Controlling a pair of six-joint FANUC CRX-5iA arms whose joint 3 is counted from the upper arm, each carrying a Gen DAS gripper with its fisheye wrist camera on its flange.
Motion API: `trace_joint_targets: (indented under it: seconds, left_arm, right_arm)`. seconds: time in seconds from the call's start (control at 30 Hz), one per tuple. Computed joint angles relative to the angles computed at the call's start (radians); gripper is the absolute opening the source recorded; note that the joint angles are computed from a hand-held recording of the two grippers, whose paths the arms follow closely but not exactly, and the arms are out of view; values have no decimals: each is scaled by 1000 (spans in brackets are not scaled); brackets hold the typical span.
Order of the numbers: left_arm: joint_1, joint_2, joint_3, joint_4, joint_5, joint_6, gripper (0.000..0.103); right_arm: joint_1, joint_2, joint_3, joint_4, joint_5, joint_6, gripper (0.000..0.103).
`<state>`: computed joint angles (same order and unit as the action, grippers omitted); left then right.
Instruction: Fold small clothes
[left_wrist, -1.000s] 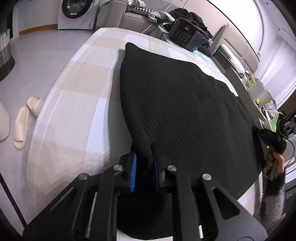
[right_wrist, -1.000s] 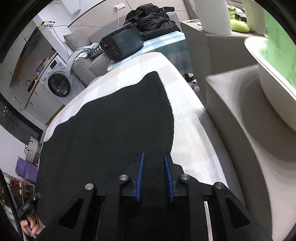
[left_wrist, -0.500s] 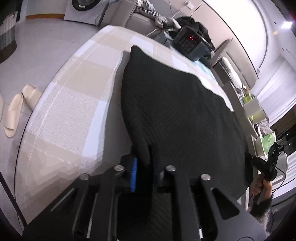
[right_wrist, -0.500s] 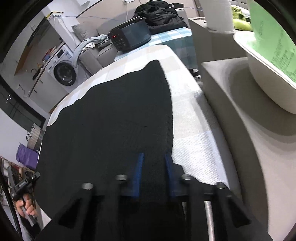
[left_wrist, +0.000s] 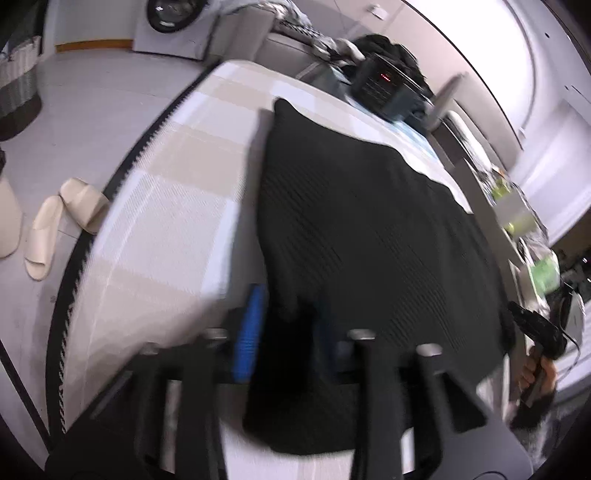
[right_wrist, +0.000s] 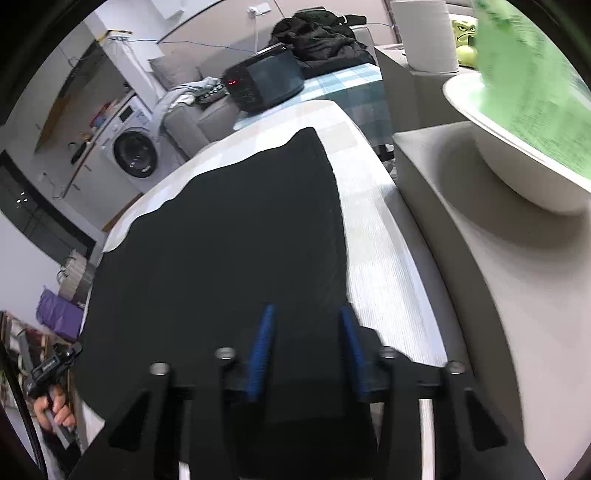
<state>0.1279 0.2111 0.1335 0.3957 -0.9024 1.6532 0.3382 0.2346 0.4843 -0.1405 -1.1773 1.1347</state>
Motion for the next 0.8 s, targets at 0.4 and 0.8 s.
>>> trace_joint_targets:
  seconds: [0.4,0.8]
  left_arm:
    - [5,-125,-189,167,55,-144,3]
    - [7,-171,-233,148,33,-114,34]
  right_arm:
    - [-11,-110,-140,-76,57,15,22]
    - [-46,-180,-198,-171,70,49,37]
